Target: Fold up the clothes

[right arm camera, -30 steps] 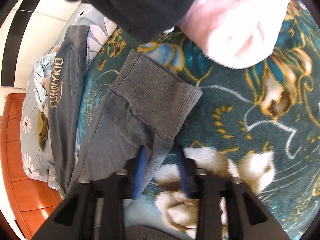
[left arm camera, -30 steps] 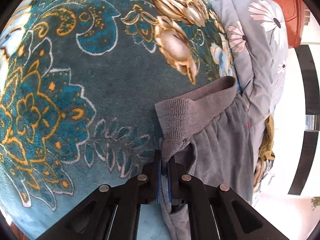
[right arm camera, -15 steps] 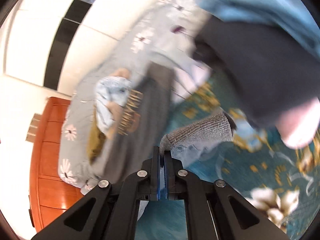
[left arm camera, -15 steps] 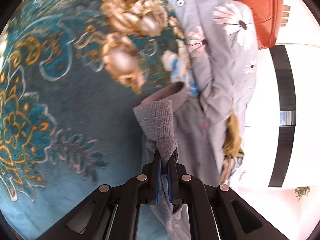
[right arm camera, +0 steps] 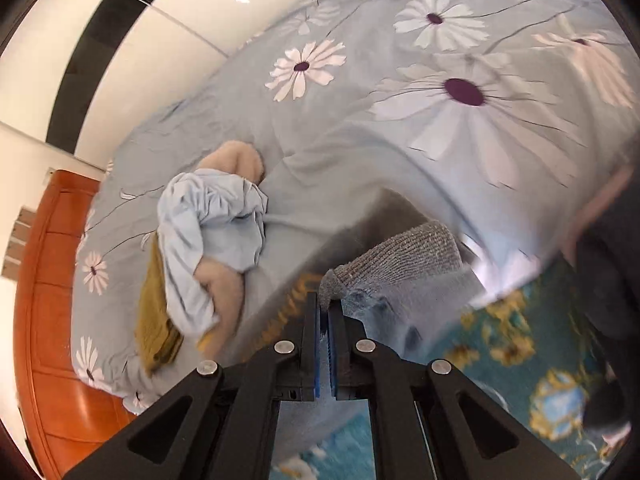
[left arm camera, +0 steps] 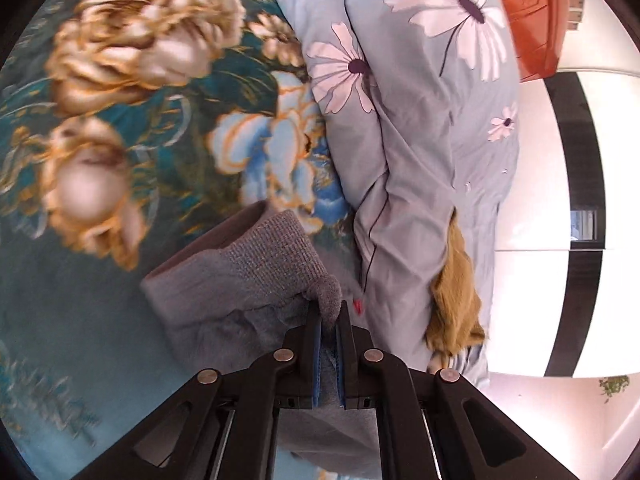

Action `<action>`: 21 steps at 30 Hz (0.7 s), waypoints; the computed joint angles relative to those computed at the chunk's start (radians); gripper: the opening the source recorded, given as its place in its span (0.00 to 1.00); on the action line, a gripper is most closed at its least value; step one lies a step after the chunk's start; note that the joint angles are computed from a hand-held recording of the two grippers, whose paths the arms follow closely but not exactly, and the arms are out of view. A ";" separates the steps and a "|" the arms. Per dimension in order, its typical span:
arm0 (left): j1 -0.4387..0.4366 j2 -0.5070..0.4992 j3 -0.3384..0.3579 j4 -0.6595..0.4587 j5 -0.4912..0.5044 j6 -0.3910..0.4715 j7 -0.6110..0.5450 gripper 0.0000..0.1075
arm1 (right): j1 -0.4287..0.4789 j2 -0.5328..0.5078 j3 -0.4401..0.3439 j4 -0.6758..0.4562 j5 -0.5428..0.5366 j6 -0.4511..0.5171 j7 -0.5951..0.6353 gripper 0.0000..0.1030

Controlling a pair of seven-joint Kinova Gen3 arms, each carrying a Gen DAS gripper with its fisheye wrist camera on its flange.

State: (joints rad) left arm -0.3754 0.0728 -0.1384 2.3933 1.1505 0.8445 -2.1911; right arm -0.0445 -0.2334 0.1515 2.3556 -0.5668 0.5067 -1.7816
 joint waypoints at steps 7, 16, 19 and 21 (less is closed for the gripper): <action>0.096 0.161 0.086 -0.113 0.036 -0.155 0.076 0.09 | 0.035 0.238 -0.070 -0.113 0.024 -0.035 0.005 0.03; 0.074 0.218 0.139 -0.135 0.094 -0.155 -0.020 0.33 | 0.118 0.276 -0.137 -0.106 -0.103 -0.056 0.206 0.11; 0.058 0.172 0.123 -0.115 0.098 -0.103 -0.086 0.51 | 0.114 0.243 -0.135 -0.090 -0.135 -0.056 0.275 0.41; 0.050 0.126 0.103 -0.095 0.086 -0.075 -0.117 0.52 | 0.101 0.193 -0.128 -0.070 -0.131 -0.060 0.296 0.44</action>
